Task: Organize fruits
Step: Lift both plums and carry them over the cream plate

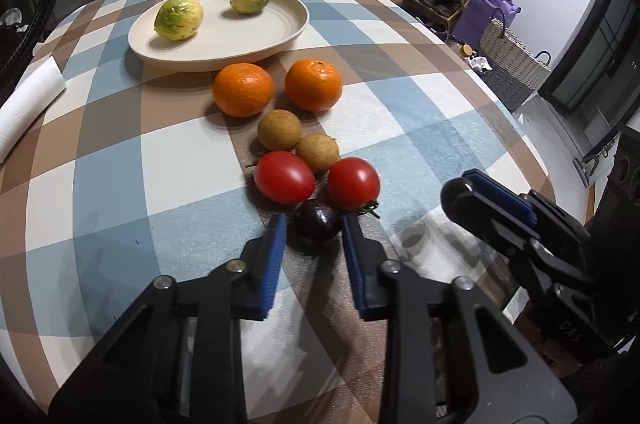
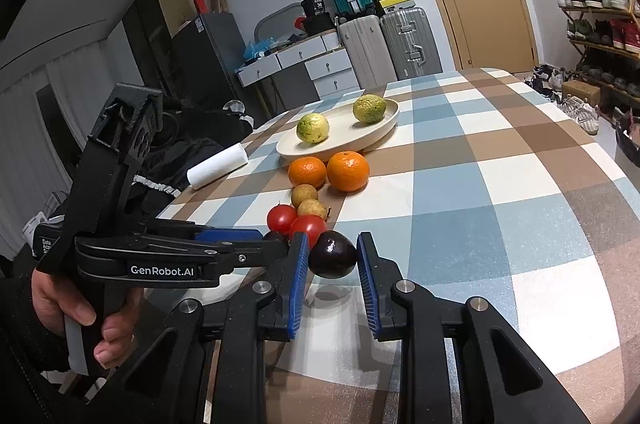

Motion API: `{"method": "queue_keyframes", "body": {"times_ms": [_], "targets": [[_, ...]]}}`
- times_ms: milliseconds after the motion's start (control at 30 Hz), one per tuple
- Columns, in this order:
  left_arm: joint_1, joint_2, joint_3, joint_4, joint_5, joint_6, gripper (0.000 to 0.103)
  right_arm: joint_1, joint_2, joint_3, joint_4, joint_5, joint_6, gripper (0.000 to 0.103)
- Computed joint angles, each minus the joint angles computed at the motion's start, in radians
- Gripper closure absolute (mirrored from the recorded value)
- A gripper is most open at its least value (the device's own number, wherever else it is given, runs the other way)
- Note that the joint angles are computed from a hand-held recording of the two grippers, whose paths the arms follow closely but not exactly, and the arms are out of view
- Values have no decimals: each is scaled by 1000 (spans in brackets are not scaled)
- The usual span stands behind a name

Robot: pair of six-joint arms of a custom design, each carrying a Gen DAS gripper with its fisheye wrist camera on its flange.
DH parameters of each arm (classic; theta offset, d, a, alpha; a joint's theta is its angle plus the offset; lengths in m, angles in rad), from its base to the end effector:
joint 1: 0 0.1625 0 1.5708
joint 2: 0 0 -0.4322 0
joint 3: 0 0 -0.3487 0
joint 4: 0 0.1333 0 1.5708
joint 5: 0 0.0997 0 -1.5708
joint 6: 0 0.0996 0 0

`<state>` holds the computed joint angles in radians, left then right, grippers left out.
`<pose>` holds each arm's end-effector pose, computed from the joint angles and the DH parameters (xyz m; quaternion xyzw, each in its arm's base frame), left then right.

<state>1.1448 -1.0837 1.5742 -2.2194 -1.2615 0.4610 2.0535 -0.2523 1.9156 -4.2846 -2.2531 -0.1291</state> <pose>-0.1086 -0.6352 0.3022 0.4117 0.8949 -0.0753 0.1549 0.2959 -0.4128 -0.0287 0.0856 -0.8280 0.5161 0.2018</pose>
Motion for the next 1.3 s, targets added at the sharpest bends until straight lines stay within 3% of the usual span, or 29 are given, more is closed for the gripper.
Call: {"method": "queue_keyframes", "body": {"times_ms": [433, 667, 833, 1033, 1300], "targets": [[8, -21, 18, -21, -19, 64, 81, -5, -6, 9, 7, 18, 8, 78], [32, -28, -14, 17, -81, 60, 81, -10, -14, 6, 34, 32, 16, 78], [46, -51, -21, -65, -149, 42, 81, -5, -25, -9, 53, 27, -7, 78], [47, -1, -145, -68, -196, 20, 81, -37, -95, 8, 118, 121, 62, 78], [44, 150, -398, -29, -192, -36, 81, -77, -209, -18, 247, 230, 38, 78]]}}
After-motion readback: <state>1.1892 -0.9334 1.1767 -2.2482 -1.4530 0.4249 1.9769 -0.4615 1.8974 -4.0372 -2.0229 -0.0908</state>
